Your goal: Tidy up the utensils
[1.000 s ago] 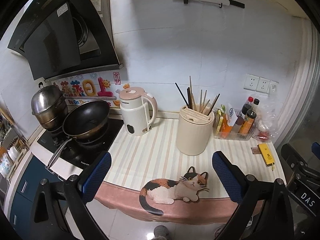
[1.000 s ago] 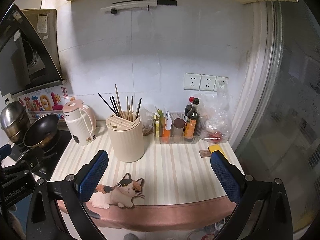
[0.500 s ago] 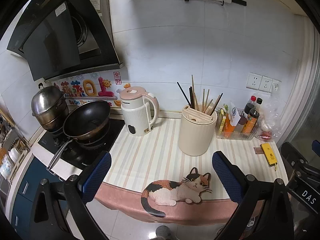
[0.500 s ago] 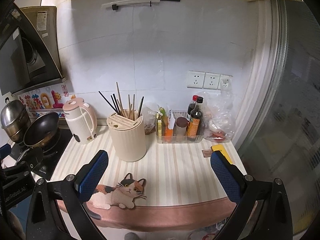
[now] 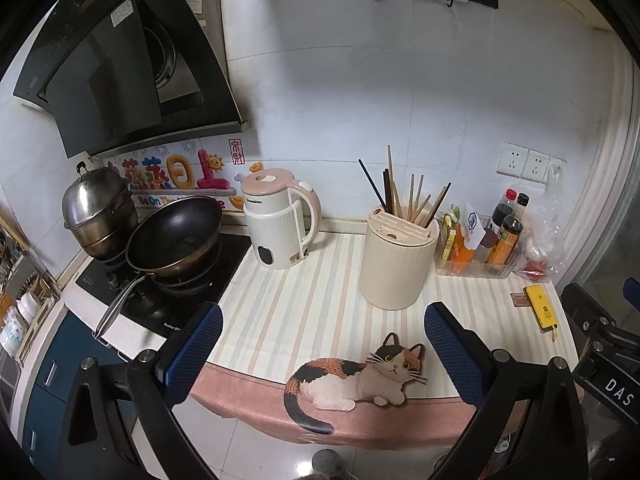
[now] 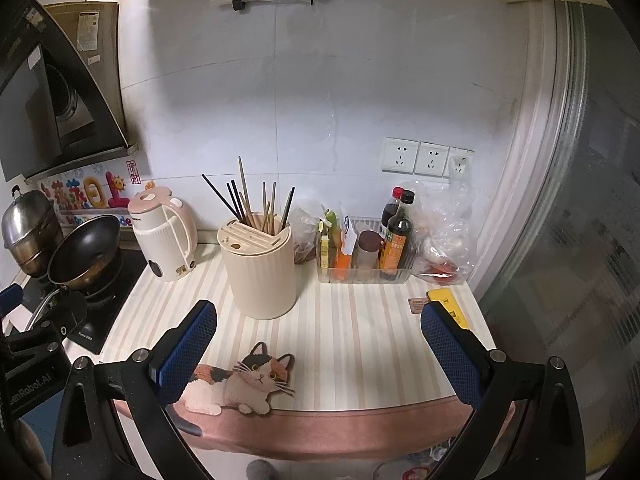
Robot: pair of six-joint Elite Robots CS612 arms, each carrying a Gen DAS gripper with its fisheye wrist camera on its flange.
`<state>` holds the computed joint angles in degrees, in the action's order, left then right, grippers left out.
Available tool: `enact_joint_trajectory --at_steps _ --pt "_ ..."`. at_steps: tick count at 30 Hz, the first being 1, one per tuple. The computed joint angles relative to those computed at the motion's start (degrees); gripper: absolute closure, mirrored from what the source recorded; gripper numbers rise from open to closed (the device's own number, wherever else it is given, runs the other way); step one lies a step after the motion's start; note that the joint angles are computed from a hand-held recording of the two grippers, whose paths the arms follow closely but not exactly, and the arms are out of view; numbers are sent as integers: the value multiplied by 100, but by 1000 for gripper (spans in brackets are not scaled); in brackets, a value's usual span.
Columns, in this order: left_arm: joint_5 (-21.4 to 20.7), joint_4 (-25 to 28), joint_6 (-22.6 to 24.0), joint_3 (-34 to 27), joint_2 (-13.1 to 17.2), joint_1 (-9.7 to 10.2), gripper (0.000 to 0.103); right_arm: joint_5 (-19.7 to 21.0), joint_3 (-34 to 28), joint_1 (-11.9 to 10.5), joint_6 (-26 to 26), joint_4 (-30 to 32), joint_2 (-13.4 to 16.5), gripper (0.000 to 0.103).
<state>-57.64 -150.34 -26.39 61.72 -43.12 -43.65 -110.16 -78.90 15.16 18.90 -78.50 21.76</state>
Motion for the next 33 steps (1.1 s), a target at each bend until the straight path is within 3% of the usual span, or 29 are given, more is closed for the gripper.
enact_joint_trajectory --at_steps 33 --pt "-47 -14 52 -12 14 -14 0 -22 -11 -14 -8 -28 29 0"
